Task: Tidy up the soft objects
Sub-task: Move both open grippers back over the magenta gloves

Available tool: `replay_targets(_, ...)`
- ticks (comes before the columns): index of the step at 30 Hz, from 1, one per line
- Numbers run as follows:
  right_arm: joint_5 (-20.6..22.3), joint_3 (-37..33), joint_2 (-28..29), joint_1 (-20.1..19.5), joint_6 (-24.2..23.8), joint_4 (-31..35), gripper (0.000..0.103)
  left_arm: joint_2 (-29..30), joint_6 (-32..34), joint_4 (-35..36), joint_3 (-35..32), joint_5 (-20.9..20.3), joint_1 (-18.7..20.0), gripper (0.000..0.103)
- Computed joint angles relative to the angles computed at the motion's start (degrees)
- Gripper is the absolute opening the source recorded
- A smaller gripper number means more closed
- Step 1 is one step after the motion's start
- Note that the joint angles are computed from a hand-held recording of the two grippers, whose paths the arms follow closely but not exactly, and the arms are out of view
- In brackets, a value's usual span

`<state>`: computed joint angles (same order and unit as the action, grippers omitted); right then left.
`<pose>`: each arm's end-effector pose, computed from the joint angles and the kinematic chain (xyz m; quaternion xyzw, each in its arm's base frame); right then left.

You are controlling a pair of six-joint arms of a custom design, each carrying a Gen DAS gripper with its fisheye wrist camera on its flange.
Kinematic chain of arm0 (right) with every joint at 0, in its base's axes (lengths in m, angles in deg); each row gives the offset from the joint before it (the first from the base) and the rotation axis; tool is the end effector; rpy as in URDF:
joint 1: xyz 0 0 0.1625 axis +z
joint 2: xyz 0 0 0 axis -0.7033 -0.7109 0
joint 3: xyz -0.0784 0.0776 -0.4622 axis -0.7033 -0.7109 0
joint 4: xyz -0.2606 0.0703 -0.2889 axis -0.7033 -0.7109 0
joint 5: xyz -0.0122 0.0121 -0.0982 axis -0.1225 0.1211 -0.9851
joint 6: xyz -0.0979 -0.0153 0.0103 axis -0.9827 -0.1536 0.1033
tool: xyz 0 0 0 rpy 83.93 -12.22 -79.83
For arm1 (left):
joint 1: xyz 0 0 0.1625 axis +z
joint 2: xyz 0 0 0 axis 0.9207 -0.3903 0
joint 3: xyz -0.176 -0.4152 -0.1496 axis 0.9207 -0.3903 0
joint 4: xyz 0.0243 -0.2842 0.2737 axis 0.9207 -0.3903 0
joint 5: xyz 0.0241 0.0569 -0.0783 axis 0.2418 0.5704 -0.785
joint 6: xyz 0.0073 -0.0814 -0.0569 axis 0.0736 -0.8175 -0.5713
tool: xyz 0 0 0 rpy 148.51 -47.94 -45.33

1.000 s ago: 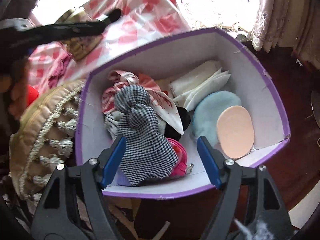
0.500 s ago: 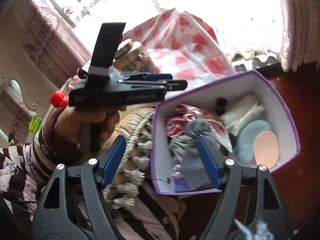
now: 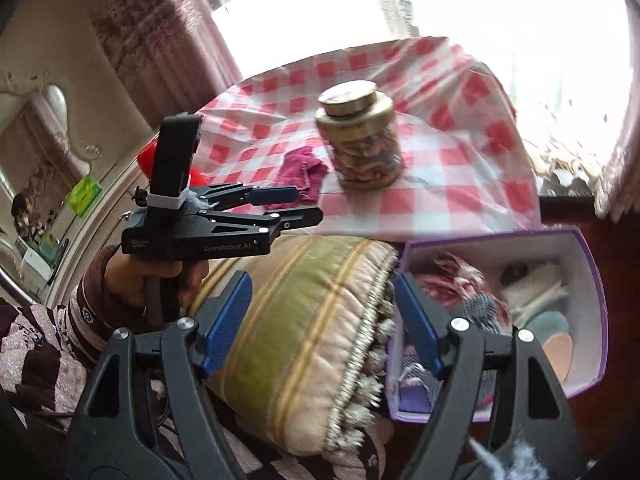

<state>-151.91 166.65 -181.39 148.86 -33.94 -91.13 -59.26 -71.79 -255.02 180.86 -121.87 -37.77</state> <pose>0.1637 -0.2764 0.3643 0.1821 -0.9352 0.2187 0.2107 -0.4011 -0.4436 0.0435 0.2870 0.9076 -0.2361 0.1954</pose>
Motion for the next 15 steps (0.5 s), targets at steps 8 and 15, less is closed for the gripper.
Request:
replay_targets(8, -0.2, -6.1, 15.0, 7.5, 2.3, -4.6, 0.082, -11.2, -7.3, 4.0, 7.3, 9.2, 3.4, 0.059)
replay_targets(15, -0.6, -11.3, 27.2, 9.5, 0.2, -11.3, 0.085, -14.7, -10.1, 4.6, 5.9, 12.1, 8.9, 0.068)
